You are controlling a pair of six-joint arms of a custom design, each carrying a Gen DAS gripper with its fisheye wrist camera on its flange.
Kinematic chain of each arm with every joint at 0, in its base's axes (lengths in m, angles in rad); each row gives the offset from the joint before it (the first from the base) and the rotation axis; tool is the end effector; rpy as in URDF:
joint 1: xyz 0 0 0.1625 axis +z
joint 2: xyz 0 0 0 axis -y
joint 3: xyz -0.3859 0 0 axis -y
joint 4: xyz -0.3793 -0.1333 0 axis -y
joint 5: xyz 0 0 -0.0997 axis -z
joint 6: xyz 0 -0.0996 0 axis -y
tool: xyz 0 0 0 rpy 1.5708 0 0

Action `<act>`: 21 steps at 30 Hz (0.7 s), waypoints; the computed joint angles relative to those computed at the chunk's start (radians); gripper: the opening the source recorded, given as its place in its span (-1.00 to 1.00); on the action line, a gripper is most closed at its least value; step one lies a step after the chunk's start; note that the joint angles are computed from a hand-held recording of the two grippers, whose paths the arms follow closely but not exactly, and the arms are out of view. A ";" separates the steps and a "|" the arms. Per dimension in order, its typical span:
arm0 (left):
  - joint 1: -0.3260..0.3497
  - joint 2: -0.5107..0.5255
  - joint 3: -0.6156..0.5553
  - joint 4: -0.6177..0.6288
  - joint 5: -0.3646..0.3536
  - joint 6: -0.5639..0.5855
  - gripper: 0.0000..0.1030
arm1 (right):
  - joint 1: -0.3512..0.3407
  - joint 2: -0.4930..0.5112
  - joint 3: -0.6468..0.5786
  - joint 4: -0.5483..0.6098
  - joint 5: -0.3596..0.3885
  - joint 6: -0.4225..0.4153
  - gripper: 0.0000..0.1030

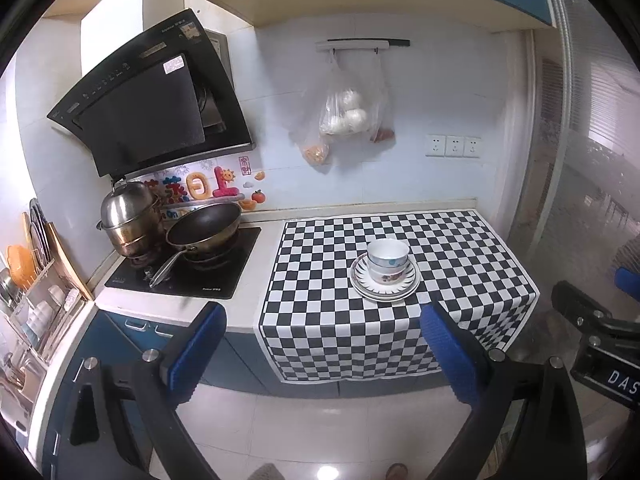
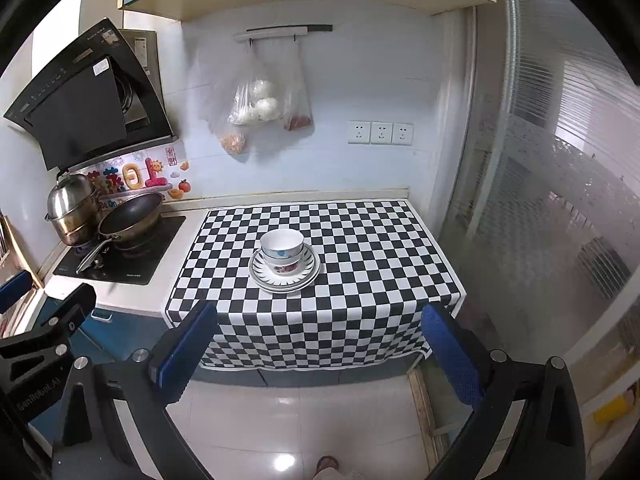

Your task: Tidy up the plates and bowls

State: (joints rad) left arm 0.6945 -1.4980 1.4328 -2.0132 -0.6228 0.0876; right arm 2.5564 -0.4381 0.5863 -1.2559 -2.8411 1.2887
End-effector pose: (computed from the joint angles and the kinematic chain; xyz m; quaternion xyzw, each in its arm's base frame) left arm -0.2639 -0.4986 0.5698 0.2976 0.8163 -0.3760 0.3221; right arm 0.6885 -0.4104 0.1993 0.0163 -0.7951 0.4464 0.4103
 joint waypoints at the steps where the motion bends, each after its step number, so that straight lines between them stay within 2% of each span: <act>1: -0.006 -0.010 0.011 -0.005 0.006 0.001 0.93 | 0.007 0.006 -0.012 0.027 0.000 0.024 1.00; 3: -0.011 -0.019 0.017 -0.003 0.013 -0.003 0.93 | 0.018 0.011 -0.022 0.057 -0.002 0.053 1.00; 12: -0.040 -0.031 0.032 -0.013 0.020 -0.035 0.93 | 0.025 -0.018 0.004 0.056 -0.007 0.039 1.00; 15: -0.045 -0.031 0.042 -0.039 0.028 -0.021 0.93 | 0.024 -0.011 -0.027 0.121 -0.017 0.077 1.00; 21: -0.045 -0.032 0.045 -0.053 0.024 -0.022 0.93 | 0.021 -0.007 -0.053 0.173 -0.032 0.111 1.00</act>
State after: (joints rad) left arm 0.6496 -1.5303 1.4775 -2.0658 -0.5985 0.0656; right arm 2.5769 -0.4452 0.5335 -1.0832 -2.8728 1.4001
